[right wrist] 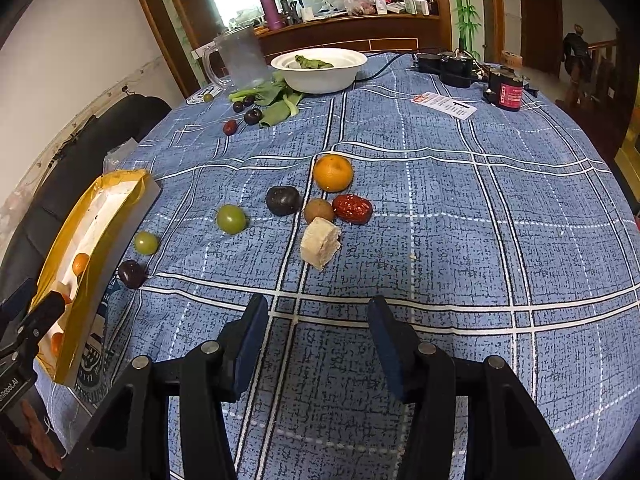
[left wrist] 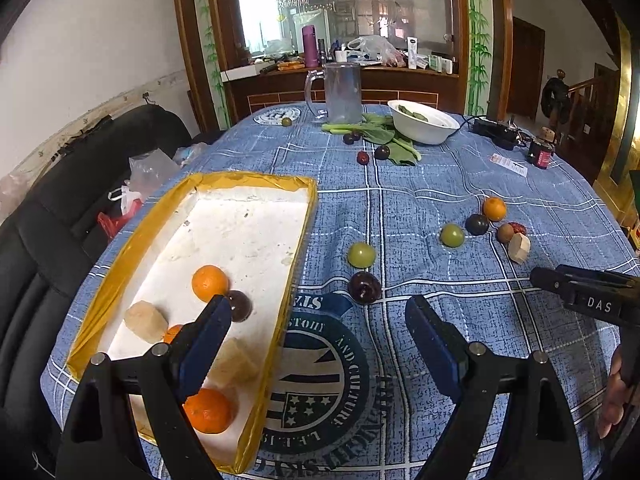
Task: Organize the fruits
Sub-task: 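Move both open tools back from the tray to the fruit pile, then grasp a green grape with the left tool while the right tool grasps a beige cube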
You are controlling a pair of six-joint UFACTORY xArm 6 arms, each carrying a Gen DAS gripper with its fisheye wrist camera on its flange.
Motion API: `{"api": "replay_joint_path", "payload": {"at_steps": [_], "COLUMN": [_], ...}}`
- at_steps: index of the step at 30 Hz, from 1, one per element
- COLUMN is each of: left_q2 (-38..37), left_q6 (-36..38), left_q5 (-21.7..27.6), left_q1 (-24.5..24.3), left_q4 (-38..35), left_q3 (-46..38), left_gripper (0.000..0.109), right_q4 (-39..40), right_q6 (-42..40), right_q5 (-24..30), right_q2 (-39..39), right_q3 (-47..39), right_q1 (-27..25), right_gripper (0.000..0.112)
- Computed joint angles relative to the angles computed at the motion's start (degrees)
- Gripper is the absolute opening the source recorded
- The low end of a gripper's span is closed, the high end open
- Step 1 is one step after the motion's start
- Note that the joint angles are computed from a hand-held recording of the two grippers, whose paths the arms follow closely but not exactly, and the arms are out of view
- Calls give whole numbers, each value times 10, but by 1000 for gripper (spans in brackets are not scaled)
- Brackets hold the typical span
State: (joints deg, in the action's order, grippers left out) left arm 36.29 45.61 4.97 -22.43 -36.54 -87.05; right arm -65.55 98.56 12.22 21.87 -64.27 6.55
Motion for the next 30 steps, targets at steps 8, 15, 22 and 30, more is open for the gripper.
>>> {"api": "replay_joint_path", "payload": {"at_steps": [8, 15, 22, 30], "left_q2": [48, 73, 126, 257], "left_q6": [-53, -44, -6, -47], "left_q5": [123, 174, 199, 306], "left_q1": [42, 34, -4, -33], "left_q4": [-13, -19, -36, 27], "left_q3": [-102, -156, -236, -436], "left_gripper": [88, 88, 87, 70], "right_q4": [-26, 9, 44, -14], "right_q6": [33, -3, -52, -7], "right_q5": [-4, -20, -5, -33], "right_q2": [8, 48, 75, 75], "right_q3": [-16, -54, -82, -84], "right_q1": [-21, -32, -33, -42], "right_gripper": [57, 57, 55, 26]}}
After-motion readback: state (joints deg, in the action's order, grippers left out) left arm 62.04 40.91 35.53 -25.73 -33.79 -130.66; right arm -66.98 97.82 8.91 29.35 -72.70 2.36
